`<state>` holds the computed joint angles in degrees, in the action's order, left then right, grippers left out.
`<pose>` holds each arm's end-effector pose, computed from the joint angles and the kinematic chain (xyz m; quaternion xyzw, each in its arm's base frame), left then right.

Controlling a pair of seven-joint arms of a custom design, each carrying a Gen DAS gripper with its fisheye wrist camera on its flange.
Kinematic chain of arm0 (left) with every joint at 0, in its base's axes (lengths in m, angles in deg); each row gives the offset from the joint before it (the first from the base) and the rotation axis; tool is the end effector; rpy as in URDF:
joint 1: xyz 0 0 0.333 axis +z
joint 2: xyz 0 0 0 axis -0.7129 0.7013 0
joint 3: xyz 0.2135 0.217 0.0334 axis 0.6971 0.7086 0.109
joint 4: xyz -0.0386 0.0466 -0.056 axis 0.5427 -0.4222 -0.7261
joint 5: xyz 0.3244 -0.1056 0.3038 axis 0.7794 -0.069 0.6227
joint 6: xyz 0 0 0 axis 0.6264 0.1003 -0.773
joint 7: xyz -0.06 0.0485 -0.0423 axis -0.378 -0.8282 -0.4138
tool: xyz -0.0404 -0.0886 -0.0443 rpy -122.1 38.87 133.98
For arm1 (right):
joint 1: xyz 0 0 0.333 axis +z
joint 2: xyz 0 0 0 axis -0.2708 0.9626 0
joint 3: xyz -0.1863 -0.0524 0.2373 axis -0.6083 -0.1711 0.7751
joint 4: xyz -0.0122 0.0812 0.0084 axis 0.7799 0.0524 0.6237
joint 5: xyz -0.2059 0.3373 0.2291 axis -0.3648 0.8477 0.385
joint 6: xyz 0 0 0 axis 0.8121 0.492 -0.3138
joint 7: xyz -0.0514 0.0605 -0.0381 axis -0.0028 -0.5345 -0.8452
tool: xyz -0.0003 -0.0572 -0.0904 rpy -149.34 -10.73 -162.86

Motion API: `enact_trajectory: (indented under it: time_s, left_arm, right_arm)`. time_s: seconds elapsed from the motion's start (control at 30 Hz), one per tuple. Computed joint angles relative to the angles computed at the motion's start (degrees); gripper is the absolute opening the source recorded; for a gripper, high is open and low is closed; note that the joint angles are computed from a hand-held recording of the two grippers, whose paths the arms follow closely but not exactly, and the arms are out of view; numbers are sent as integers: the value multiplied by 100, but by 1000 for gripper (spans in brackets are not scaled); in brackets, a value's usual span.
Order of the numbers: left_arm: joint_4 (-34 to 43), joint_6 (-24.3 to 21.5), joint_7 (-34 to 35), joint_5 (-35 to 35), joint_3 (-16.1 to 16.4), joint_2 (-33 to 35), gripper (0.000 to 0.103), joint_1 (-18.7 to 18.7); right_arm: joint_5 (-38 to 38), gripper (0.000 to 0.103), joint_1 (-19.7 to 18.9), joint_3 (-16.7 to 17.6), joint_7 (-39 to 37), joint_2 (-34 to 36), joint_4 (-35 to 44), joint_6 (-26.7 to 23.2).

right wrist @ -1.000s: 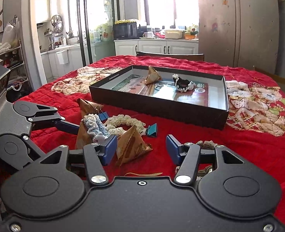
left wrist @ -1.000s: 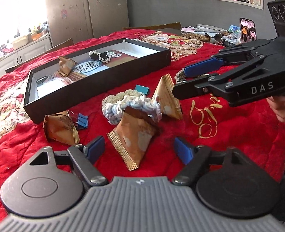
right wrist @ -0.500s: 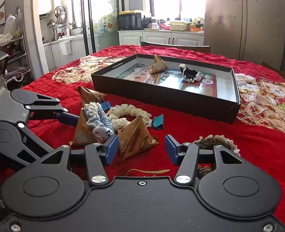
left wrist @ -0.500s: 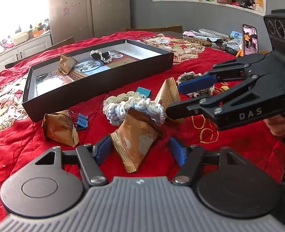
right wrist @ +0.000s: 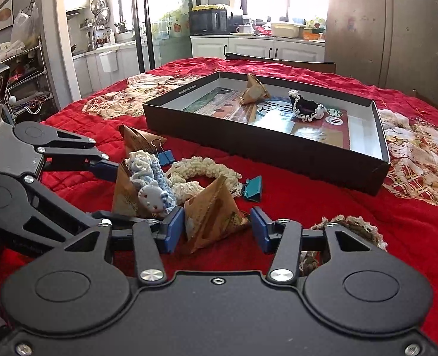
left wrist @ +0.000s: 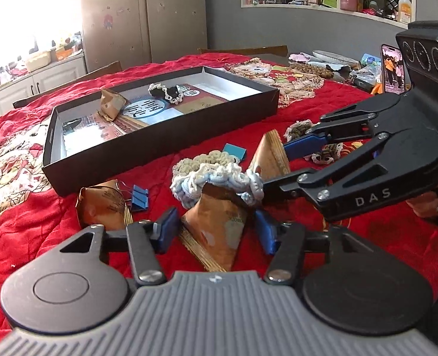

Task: Organize objects
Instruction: 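Grasp a gold paper packet with the left tool while the right tool grasps another gold packet, then carry the gold packet in the left tool while the right tool carries its packet to the box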

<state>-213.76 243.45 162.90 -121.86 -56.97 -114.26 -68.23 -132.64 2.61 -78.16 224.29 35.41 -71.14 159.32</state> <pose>0.3905 -0.1328 0.3729 -0.4753 0.7597 -0.3662 0.2507 0.4435 0.2876 0.3575 -0.8066 0.3876 -0.1663 0.4142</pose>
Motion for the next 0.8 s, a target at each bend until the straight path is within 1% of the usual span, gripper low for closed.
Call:
enact_trajectory:
  time_s: [0.03, 0.13, 0.2, 0.23, 0.3, 0.37, 0.4, 0.5, 0.63, 0.67, 0.8]
  left_arm:
    - [-13, 5, -41, 49, -7, -2, 57, 2]
    - [-55, 66, -122, 199, 59, -20, 55, -90]
    - [-116, 97, -353, 464, 113, -48, 54, -157]
    - [-151, 98, -528, 640, 103, -61, 54, -150]
    - [-246, 39, -965, 1046, -6, -122, 52, -36]
    - [-350, -78, -1395, 1447, -168, -229, 50, 142]
    - [-397, -118, -1603, 1640, -277, -274, 50, 247]
    - [-543, -349, -2376, 2300, -793, -472, 49, 770]
    - [-679, -526, -3045, 2913, -1168, -711, 49, 1144]
    - [-709, -548, -3167, 3025, -1211, -767, 49, 1186]
    - [-790, -601, -3452, 3350, -1135, -924, 49, 1146]
  right_arm:
    - [-115, 44, 5, -21, 139, 36, 53, 17]
    - [-214, 38, -38, -11, 287, 59, 83, 47]
    - [-386, 36, -67, -20, 496, 63, 111, 99]
    - [-472, 32, -90, -28, 622, 62, 123, 152]
    - [-728, 32, -142, -32, 939, 69, 177, 257]
    - [-766, 31, -197, -10, 980, 23, 145, 292]
    - [-701, 31, -213, 9, 910, -13, 104, 276]
    - [-410, 30, -235, 28, 614, -128, -57, 291]
    - [232, 30, -223, 48, -49, -328, -333, 287]
    - [389, 30, -209, 40, -215, -385, -403, 285]
    - [668, 30, -113, -83, -492, -549, -585, 343]
